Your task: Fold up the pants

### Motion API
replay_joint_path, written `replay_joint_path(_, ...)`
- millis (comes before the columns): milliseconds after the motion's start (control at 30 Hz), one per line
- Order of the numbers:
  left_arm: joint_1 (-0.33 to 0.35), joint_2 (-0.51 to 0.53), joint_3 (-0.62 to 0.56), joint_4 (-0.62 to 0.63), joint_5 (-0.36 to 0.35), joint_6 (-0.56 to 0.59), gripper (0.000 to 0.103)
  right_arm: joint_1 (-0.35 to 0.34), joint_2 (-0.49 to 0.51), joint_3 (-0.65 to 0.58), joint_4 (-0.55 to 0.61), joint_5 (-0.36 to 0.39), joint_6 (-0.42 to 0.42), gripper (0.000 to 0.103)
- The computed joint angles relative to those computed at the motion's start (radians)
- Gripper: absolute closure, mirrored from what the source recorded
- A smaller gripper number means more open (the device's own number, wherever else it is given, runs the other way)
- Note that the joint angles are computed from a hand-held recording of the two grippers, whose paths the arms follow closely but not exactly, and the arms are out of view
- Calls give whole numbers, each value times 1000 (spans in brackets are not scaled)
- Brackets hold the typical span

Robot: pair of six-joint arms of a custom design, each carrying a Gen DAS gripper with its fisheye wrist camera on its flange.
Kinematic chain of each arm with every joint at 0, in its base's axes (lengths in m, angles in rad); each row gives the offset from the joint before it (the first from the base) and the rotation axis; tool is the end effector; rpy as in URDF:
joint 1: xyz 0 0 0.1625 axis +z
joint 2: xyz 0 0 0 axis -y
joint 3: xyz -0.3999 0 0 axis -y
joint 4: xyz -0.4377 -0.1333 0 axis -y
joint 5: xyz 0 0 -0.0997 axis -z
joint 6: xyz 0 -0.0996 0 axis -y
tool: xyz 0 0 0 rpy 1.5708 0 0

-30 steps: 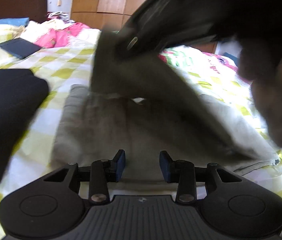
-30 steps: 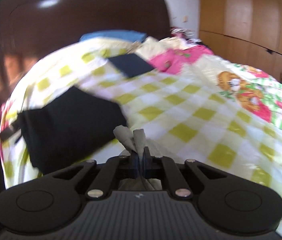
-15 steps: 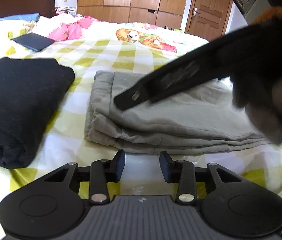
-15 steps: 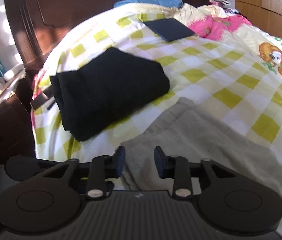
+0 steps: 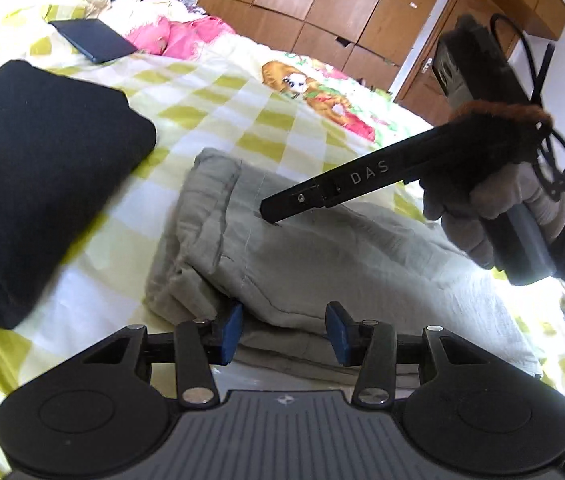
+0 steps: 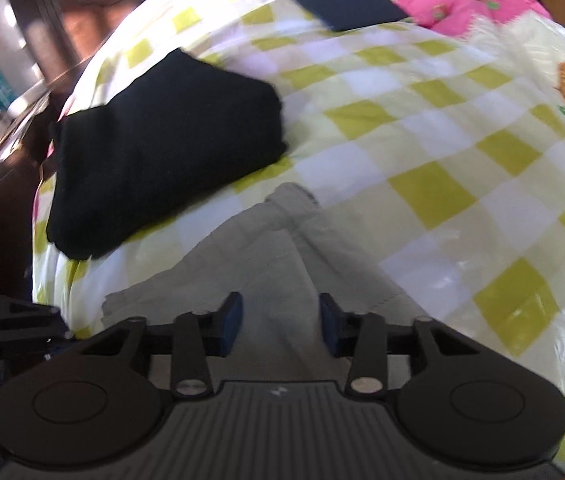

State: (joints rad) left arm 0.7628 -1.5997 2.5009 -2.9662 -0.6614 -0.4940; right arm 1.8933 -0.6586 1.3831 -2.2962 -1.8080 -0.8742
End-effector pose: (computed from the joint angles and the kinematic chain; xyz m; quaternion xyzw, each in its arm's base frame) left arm -0.1261 -0.4136 0.2125 0.0301 0.8772 -0.4329 0.2056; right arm 0.3400 -0.6706 0.0204 0.5593 -0.8205 -0.0318 0.1140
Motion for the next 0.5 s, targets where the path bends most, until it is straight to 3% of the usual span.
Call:
replay_joint_path(33,-2,11,-1,-5,10,-9,47,5,8,-8,14,-21,-8,96)
replay_joint_path(100,-10,31,0,-7,35,-24,52,11,21,-25,50,-45,8,99)
replay_joint_path(200,-2,50,0,-38,47,6,75,17,17,-24,30,-22,14,100)
replay_joint_path(367,-21,54,25,-160,88,39,79,30,13,-34,-19,50,8,100)
replay_joint_path(500,-12,49,25,-107,102,7,79,42,67,-49,-109,35,-28,99)
